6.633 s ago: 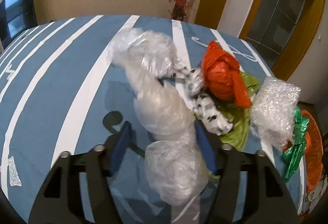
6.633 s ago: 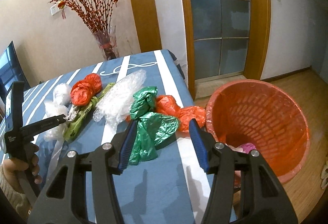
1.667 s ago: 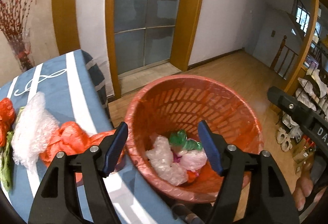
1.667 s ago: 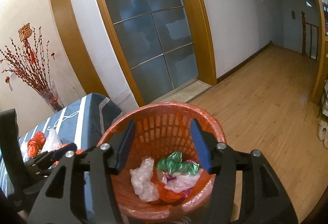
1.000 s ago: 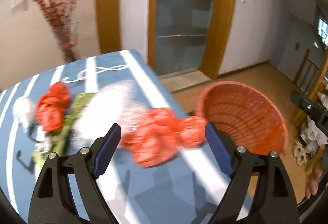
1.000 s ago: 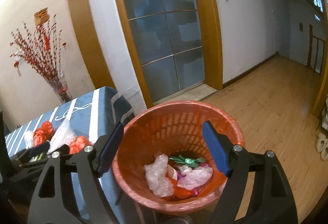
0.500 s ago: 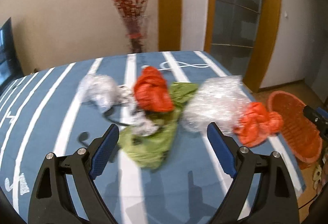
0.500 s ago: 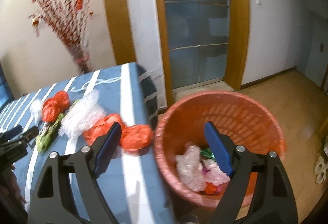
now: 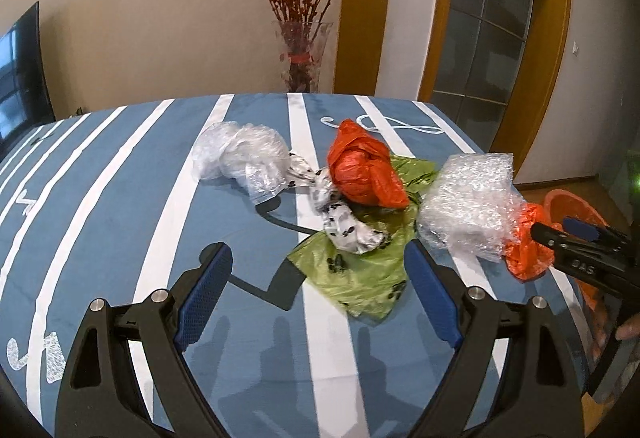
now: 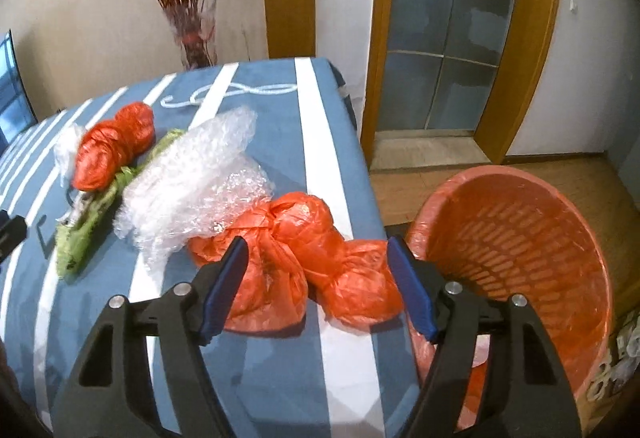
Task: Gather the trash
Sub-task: 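Close the right tool on the orange-red bag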
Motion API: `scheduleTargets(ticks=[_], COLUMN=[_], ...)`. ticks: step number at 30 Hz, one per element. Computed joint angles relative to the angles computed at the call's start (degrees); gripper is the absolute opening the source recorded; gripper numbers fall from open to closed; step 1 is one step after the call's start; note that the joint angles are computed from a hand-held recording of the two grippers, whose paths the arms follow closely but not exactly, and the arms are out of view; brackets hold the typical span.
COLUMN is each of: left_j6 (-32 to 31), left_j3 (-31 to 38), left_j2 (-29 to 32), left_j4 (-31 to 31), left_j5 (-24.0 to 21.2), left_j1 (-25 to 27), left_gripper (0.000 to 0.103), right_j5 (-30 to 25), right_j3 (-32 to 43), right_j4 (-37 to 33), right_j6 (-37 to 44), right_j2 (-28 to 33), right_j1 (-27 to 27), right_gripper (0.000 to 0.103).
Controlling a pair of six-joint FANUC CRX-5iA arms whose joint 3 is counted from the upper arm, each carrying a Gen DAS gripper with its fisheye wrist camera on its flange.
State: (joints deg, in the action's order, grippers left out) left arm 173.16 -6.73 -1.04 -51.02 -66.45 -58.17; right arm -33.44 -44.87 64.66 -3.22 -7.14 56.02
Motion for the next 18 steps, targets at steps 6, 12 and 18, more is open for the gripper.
scheduleTargets(ticks=[6,12,18], left_j6=[0.3,-0.2,-2.1], left_j3=[-0.9,-0.4,1.5], left_j2=[-0.5,0.0,1.7], left_j4=[0.6,0.6,1.5], left_j5=[0.9,1.4,2.6], left_j1=[0.5,0.1,-0.1], left_gripper=[0.086,0.086,0.087], right_j5=[0.7,0.6,-0.3], right_j3=[3.1,1.3,-2.7], right_j4=[-7.6,-7.7,-7.5], right_j6=[7.7,7.8,6.4], right_j2=[3.3,0.8,-4.9], right_j1=[0.6,1.9,3.5], right_gripper=[0.047,0.02,0.017])
